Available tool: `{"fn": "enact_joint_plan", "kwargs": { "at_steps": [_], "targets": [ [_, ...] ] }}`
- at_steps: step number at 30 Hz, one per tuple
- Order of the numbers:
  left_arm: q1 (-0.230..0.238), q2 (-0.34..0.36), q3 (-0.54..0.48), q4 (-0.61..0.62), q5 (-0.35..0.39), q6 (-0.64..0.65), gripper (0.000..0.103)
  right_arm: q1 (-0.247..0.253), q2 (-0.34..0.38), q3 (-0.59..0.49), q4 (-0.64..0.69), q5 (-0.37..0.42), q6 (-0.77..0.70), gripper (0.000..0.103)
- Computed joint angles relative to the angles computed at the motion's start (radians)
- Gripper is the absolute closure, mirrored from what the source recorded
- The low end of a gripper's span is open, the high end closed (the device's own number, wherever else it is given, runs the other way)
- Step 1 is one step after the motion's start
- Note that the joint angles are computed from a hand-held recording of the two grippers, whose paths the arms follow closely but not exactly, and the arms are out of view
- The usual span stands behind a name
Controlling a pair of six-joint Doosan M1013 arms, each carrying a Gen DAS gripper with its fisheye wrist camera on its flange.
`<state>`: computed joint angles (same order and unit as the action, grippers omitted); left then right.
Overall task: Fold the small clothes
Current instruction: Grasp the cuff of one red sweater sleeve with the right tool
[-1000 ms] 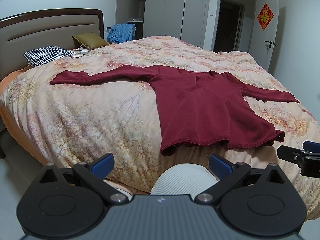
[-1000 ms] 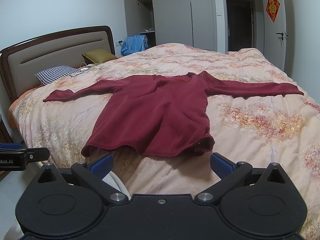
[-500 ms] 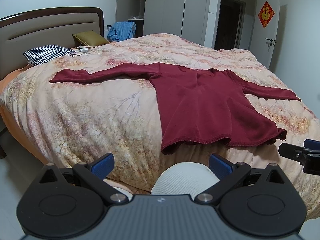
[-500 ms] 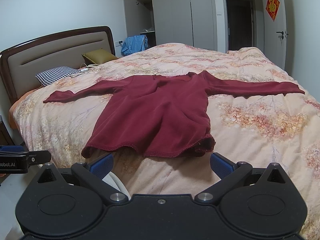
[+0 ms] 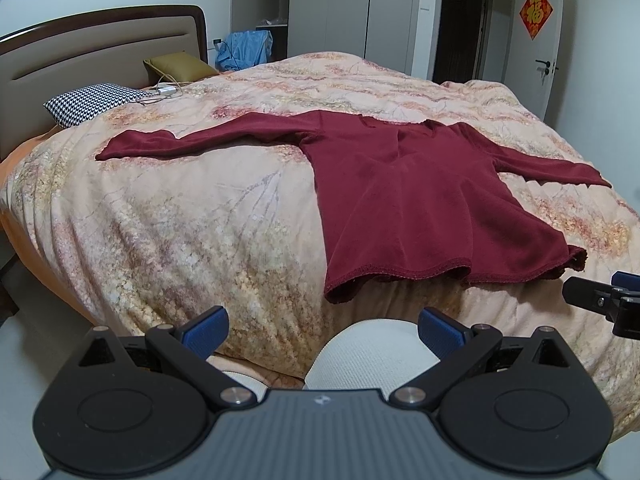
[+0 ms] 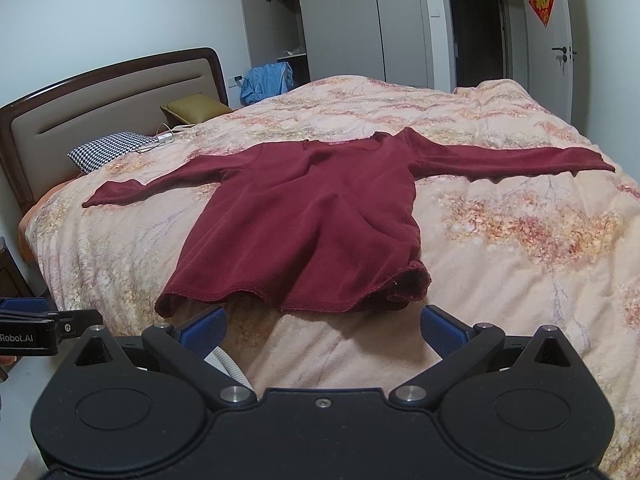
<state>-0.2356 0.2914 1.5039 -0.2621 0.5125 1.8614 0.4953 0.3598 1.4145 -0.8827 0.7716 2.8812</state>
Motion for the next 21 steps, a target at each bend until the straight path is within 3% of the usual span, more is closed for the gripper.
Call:
{"fn": "enact_joint_plan", "kwargs": {
  "at_steps": [14,21],
  "targets": [
    [-0.037,0.100,-0.146,0.151,0.099,-0.115,0.000,-0.072,0.010,0.022,-0.017,-0.067,0.065,0.000],
    [-0.067,0.234,-0.362,0.197,0.151,-0.167,0.000,-0.180,0.019,0.019,-0.056,-0.128,0.115,0.000]
  ]
}}
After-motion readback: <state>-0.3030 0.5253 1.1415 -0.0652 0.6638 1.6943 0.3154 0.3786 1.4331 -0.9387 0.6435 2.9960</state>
